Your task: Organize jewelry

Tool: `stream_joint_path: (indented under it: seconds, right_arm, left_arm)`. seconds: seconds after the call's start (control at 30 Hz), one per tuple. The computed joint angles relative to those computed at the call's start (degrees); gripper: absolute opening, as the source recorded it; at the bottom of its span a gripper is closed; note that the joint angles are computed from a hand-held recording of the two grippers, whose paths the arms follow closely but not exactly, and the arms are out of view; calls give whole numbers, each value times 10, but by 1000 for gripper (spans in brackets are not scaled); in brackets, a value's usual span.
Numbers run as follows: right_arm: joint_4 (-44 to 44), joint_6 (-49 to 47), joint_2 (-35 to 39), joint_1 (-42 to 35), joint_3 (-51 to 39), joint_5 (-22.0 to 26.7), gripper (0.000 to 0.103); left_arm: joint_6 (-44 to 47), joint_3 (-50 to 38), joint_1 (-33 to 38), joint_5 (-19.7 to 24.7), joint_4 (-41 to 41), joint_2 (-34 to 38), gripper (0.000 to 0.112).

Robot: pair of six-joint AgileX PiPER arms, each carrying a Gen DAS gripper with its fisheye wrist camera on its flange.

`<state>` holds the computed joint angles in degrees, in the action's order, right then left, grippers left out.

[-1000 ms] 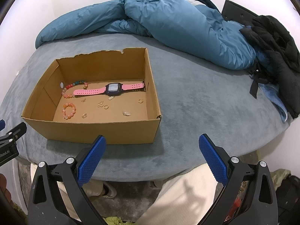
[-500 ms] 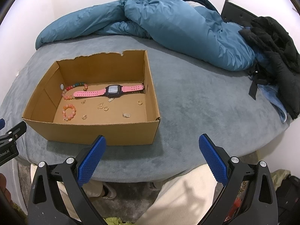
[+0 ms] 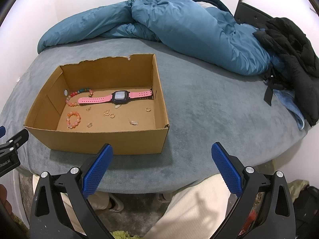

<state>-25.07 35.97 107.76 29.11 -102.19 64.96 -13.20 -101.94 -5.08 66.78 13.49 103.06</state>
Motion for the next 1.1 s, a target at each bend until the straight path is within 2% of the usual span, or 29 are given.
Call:
stream_joint_path:
  seconds: [1.1]
  right_arm:
    - [-4,5,-1,5,1,1,95]
  left_arm:
    - [-2,0,-2,-1,1,-1,97]
